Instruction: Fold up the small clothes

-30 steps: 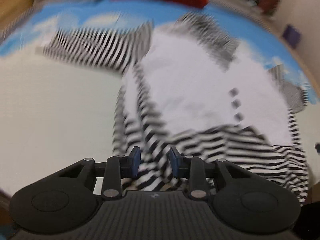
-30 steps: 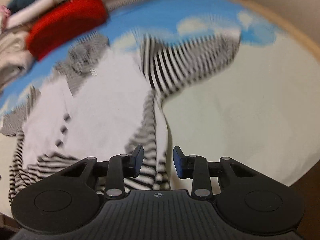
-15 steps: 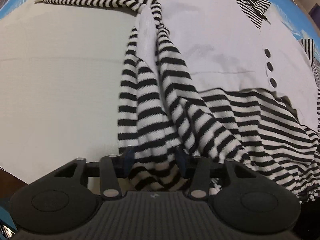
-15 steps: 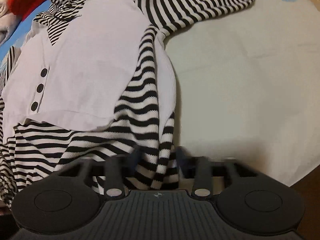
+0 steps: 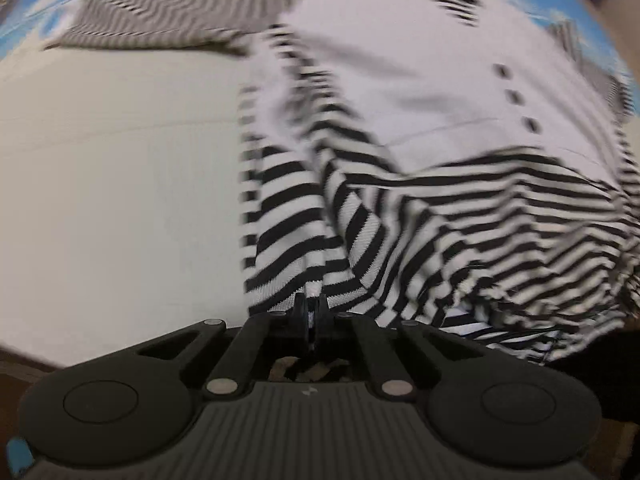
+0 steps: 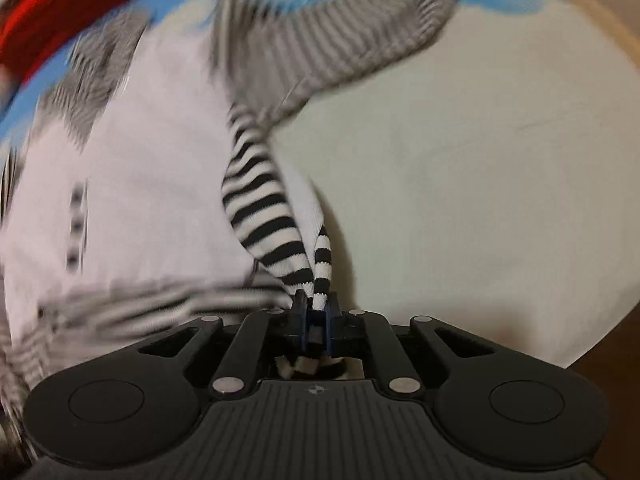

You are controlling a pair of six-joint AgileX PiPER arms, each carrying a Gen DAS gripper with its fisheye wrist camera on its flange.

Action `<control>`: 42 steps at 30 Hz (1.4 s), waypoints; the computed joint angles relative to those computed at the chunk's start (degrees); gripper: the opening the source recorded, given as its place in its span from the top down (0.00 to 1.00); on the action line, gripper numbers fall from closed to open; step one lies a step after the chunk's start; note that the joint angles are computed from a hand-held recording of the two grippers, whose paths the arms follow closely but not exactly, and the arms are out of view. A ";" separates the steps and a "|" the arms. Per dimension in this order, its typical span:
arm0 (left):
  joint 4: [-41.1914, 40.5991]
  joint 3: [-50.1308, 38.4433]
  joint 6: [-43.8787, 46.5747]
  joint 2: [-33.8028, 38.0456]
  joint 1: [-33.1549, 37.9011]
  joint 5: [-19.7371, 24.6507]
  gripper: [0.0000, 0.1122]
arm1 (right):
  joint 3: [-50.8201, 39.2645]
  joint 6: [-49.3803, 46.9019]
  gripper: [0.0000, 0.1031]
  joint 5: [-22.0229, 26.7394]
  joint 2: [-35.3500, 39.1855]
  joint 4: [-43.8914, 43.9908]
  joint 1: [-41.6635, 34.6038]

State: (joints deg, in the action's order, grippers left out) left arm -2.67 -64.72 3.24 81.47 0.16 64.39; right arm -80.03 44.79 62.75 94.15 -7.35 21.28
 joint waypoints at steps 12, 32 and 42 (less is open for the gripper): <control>3.72 -3.53 -1.79 0.27 -6.33 1.02 0.87 | 1.27 0.28 0.92 1.52 -1.69 -3.21 0.53; 5.85 2.25 6.24 -1.97 -14.89 1.79 0.96 | -1.61 -33.55 0.83 0.29 0.78 10.29 16.35; -10.40 -1.72 13.74 -5.07 -5.56 -0.53 0.73 | -0.23 -32.70 0.58 -3.63 -6.51 12.63 14.21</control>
